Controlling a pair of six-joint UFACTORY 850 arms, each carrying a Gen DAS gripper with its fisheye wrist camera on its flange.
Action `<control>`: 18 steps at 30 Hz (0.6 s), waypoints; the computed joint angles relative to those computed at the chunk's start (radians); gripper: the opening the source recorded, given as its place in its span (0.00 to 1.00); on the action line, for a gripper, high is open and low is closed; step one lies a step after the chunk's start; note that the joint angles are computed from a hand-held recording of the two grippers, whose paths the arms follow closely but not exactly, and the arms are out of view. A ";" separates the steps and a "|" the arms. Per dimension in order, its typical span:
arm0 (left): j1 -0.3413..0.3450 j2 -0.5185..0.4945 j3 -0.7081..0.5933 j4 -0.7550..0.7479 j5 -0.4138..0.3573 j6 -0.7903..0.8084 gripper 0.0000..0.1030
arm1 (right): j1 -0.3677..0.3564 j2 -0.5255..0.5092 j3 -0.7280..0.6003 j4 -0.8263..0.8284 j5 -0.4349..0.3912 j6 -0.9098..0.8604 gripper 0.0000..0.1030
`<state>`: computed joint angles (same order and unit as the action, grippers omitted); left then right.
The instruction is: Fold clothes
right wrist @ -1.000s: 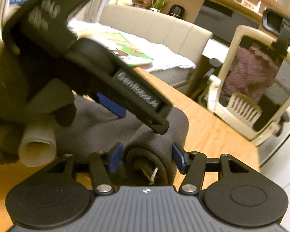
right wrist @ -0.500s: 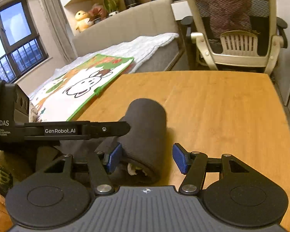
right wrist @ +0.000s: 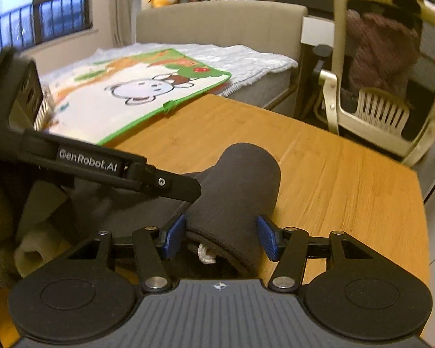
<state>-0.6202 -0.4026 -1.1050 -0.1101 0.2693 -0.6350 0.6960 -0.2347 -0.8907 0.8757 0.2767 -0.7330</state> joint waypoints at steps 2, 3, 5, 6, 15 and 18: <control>0.000 0.008 0.011 0.017 0.004 -0.029 0.80 | 0.023 -0.002 -0.004 0.120 0.026 -0.152 0.54; 0.000 0.013 0.018 0.028 0.007 -0.046 0.80 | 0.036 -0.004 -0.006 0.173 0.044 -0.225 0.54; -0.001 0.021 0.029 0.030 0.014 -0.055 0.81 | 0.057 -0.009 -0.011 0.251 0.073 -0.335 0.54; -0.002 0.025 0.034 0.026 0.017 -0.053 0.81 | 0.066 -0.012 -0.014 0.284 0.086 -0.384 0.54; -0.009 0.057 0.080 -0.017 0.046 -0.027 0.82 | 0.108 -0.030 -0.026 0.398 0.143 -0.568 0.54; -0.009 0.062 0.076 -0.039 0.072 -0.002 0.82 | 0.124 -0.038 -0.023 0.388 0.162 -0.606 0.52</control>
<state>-0.6294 -0.3401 -1.0294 -0.1493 0.3409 -0.6368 0.8202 -0.2729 -0.9132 1.2637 0.4388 -1.3386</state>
